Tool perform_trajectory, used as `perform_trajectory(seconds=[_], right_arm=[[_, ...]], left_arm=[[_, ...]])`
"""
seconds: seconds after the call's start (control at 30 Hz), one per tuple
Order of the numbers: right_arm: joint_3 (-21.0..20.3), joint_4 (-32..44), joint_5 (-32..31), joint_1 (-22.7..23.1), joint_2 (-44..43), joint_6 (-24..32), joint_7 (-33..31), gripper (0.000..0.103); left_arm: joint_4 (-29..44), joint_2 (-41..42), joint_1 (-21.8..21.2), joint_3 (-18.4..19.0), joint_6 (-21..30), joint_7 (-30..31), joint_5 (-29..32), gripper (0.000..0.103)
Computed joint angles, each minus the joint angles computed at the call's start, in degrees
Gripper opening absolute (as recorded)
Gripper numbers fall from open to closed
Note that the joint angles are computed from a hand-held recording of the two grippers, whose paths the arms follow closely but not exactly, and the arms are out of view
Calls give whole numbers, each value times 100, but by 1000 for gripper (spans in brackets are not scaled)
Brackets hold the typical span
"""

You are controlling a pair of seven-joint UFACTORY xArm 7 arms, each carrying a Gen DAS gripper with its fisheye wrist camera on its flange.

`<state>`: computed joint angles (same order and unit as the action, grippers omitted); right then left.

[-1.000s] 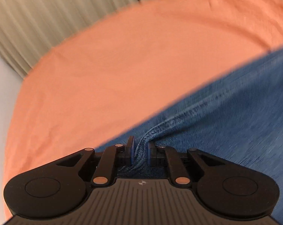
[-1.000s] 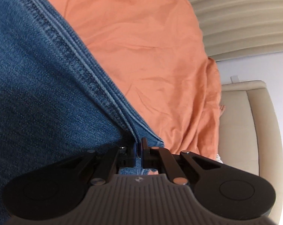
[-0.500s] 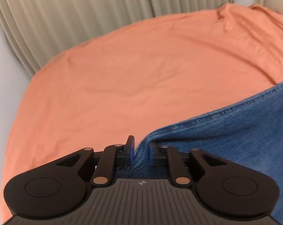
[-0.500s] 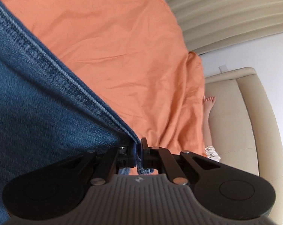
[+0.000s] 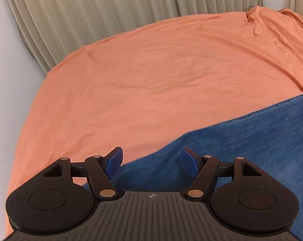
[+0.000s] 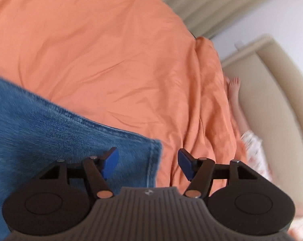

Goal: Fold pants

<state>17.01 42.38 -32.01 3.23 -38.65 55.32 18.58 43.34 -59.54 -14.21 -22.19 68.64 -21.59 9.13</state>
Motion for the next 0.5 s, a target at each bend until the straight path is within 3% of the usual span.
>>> perform_trajectory(seconds=[0.1, 0.17, 0.3, 0.37, 0.4, 0.43, 0.5], right_arm=[[-556, -55, 757, 69, -690, 250, 74, 58], [-896, -184, 1314, -47, -1226, 383, 304, 42], [-1410, -653, 2334, -357, -2277, 810, 846, 41], [-1584, -1024, 2740, -485, -2774, 830, 1098, 39], [-1637, -1194, 2889, -549, -2939, 775, 1202, 35], [-1659, -1390, 3032, -599, -3143, 727, 1311, 24], [-1702, -1677, 3291, -659, -3359, 595, 1489, 19]], left_arm=[[34, -351, -63, 89, 397, 86, -10, 81], [50, -573, -53, 124, 727, 143, -29, 81], [20, -1028, 26, 168, 1349, 152, -160, 80], [18, -1184, 73, 180, 1589, 136, -251, 80], [-1, -1285, 88, 184, 1713, 137, -280, 80], [-3, -1355, 113, 175, 1825, 119, -326, 79], [-19, -1466, 143, 157, 2007, 80, -446, 77]])
